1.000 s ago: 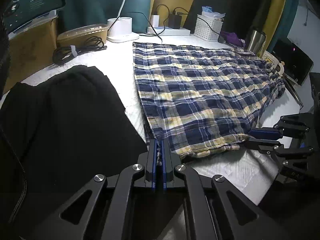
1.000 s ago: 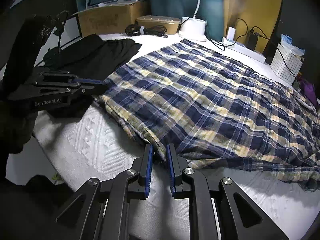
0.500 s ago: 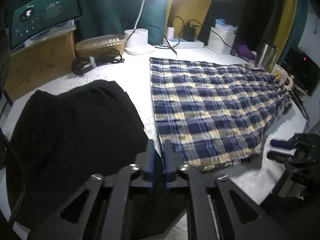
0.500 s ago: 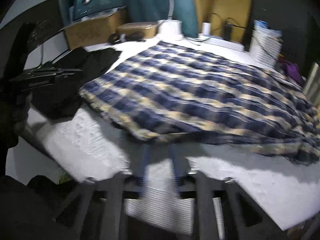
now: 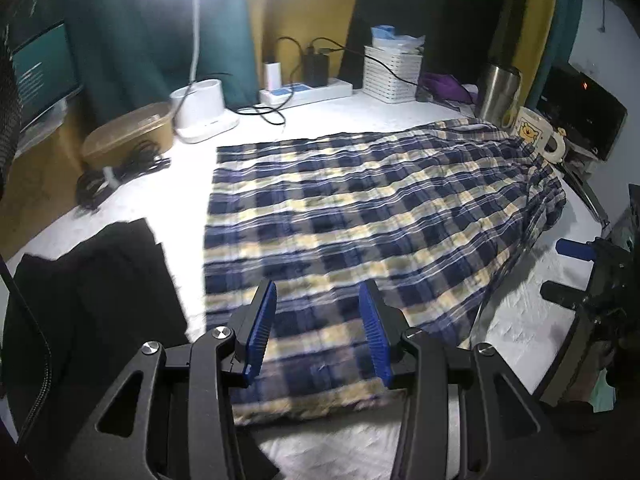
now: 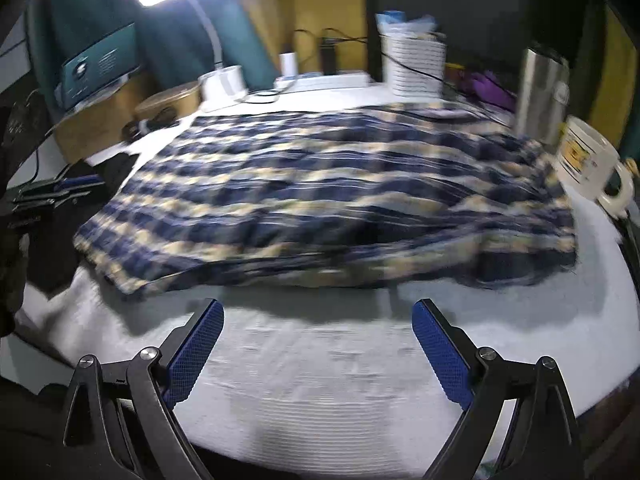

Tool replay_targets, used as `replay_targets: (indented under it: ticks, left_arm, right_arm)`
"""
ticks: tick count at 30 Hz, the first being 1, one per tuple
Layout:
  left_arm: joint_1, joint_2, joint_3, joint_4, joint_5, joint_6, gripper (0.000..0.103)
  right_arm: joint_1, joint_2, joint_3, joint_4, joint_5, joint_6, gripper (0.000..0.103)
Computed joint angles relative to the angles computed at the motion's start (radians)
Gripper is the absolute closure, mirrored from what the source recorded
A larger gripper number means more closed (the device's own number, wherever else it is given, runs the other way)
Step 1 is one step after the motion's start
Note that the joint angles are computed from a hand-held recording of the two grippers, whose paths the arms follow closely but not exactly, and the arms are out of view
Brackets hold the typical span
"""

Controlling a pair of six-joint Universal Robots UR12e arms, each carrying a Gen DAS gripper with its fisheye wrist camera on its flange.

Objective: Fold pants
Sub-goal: 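Open both tools and release the plaid pants, then move the right tool to the pants leg and close on it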

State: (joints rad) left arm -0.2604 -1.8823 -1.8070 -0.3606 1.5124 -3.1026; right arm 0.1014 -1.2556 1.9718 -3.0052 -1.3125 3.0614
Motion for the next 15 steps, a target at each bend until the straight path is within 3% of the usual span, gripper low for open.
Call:
replay_targets:
  ticks: [15]
  left_arm:
    - [-0.064,-0.105,0.146,-0.083,-0.025,0.006,0.060]
  right_arm:
    - [-0.091,0.004,0.020,-0.025,-0.013,0.079,0.007]
